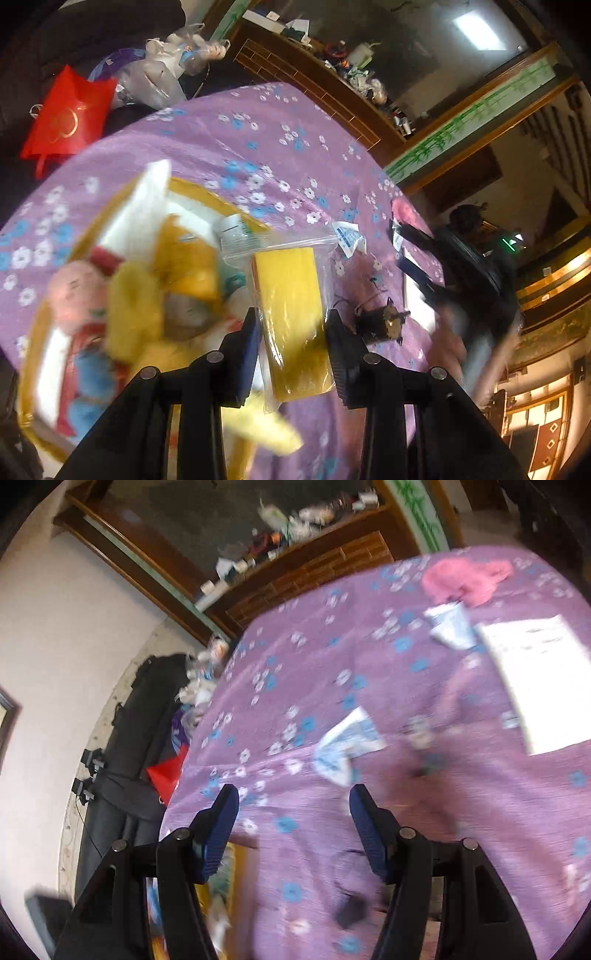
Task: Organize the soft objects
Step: 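Grasp the bagged yellow sticky notes with the left tool while the right grasps the white-and-blue packet, then carry the sticky notes and white-and-blue packet into the tray and release both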
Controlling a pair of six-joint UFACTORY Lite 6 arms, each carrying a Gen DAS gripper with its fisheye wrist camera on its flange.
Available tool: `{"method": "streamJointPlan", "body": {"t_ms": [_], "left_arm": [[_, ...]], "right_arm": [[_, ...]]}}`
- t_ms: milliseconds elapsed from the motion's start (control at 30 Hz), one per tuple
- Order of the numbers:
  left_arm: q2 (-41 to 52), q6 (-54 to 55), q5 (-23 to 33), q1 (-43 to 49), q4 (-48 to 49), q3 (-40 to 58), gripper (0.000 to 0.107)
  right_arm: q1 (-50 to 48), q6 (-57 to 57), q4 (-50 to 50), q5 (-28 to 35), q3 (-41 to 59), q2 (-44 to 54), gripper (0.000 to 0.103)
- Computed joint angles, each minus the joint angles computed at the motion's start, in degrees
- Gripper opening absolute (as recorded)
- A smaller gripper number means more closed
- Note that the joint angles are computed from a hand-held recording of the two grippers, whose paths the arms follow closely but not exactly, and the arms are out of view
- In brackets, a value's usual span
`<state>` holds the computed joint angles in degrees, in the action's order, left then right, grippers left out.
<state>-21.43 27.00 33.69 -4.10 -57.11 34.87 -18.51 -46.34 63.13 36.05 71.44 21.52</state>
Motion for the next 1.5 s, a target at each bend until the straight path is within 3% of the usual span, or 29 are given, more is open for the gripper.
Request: {"method": "streamJointPlan", "body": {"t_ms": [167,233,367,433,467,500,667,833,967,1100,1233,1333,1433,1500], "left_arm": [[-9.3,5.8,6.4,9.8,0.1,-7.1,0.036],[-11.8,8.3,9.2,14.4,0.4,-8.9,0.036],[-13.0,13.9,14.2,22.0,-0.9,-10.9,0.036],[-13.8,16.0,17.0,25.8,-1.2,-11.7,0.036],[-13.3,17.0,17.6,27.0,-1.5,-11.6,0.036],[-13.2,18.0,18.6,28.4,-1.5,-11.8,0.036],[-11.9,20.6,20.4,31.3,-1.8,-12.0,0.036],[-12.7,19.9,19.2,30.4,-0.9,-11.0,0.036],[-14.8,18.7,18.3,29.7,0.8,-11.0,0.036],[-18.1,14.5,15.6,23.6,4.8,-12.6,0.036],[-25.1,6.5,12.6,15.9,12.0,-16.3,0.036],[-29.7,0.9,12.1,11.7,16.3,-19.4,0.036],[-32.6,-3.7,11.2,9.0,20.0,-21.6,0.036],[-33.8,-6.1,10.9,7.8,21.9,-22.3,0.036]], "right_arm": [[6.1,22.8,-13.2,-6.4,14.2,15.1,0.057],[6.0,27.8,-15.3,-5.3,20.0,21.0,0.054],[6.6,38.7,-23.3,-9.0,25.2,25.1,0.052],[6.5,39.6,-24.2,-7.1,29.7,28.8,0.042],[6.6,40.7,-26.0,-6.3,31.4,30.6,0.027],[6.6,39.9,-25.4,-6.6,31.1,31.1,0.026],[6.6,24.2,-13.0,-10.5,16.9,21.9,0.021],[5.9,-4.7,8.6,-4.4,-6.3,2.8,0.02],[8.1,-15.8,13.3,0.1,-20.3,-11.6,0.02],[15.3,-18.7,12.5,-1.4,-26.6,-19.1,0.02],[23.2,-19.1,11.7,-8.3,-27.8,-20.9,0.02],[25.2,-20.2,10.3,-10.4,-29.6,-23.0,0.02],[29.0,-15.1,4.8,-16.3,-30.4,-25.1,0.02],[28.4,-15.3,4.6,-15.4,-31.6,-27.1,0.02]]}}
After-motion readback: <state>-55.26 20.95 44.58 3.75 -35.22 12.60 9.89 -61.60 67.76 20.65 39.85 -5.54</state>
